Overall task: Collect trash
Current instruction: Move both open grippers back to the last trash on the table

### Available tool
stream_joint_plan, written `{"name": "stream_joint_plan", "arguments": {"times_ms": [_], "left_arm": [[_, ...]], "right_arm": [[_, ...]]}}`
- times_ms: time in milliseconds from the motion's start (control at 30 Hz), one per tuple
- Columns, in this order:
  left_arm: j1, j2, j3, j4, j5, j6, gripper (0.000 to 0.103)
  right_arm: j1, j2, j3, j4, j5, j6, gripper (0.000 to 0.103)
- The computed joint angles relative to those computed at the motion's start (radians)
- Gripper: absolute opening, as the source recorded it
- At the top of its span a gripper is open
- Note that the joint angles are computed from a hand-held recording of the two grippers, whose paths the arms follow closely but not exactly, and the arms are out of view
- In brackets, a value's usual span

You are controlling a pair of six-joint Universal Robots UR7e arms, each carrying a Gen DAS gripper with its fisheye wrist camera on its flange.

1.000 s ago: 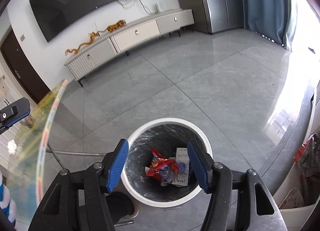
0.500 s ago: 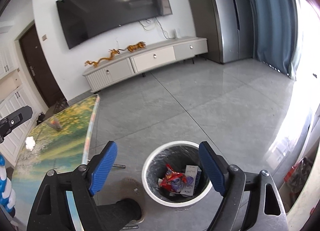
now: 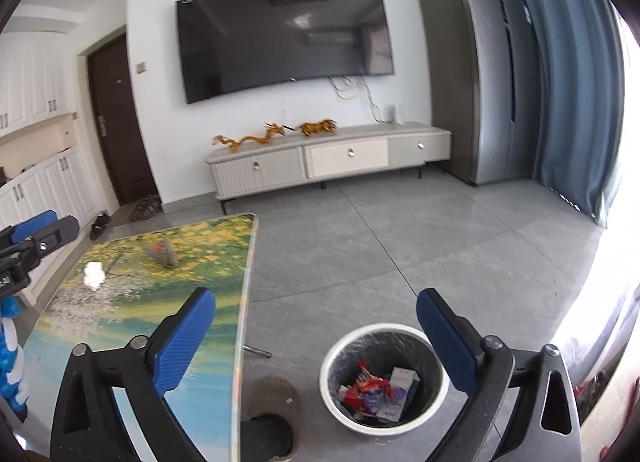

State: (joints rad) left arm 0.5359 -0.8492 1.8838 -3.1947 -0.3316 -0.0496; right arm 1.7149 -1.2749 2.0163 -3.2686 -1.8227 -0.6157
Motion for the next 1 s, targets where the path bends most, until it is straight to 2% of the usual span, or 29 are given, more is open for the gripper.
{"name": "stream_joint_plan", "arguments": {"times_ms": [233,400,600,633,800,1000], "left_arm": [[-0.035,-0.05,0.083,-0.09,0.095,0.001,0.074],[-0.059,-0.086,0.141,-0.199,0.149,0.032,0.074],[-0.076,-0.163,0.213,-0.154,0.19,-0.055,0.074],[-0.078,-0.18,0.228,-0.118,0.198,-0.091,0.074],[-0.087,-0.316,0.309,0.221,0.215,-0.408,0.074],[-0.086,-0.411,0.349,0.441,0.234,-0.601,0.074]], "right_arm": [[0.068,0.016,0.008,-0.022,-0.006,-0.036,0.103],[0.107,0.028,0.015,-0.052,0.002,-0.051,0.103],[0.154,0.048,0.021,-0.079,0.008,-0.061,0.103],[0.159,0.051,0.021,-0.082,0.007,-0.064,0.103],[0.189,0.074,0.017,-0.073,0.006,-0.078,0.103],[0.213,0.12,0.003,-0.058,0.0,-0.099,0.103]]}}
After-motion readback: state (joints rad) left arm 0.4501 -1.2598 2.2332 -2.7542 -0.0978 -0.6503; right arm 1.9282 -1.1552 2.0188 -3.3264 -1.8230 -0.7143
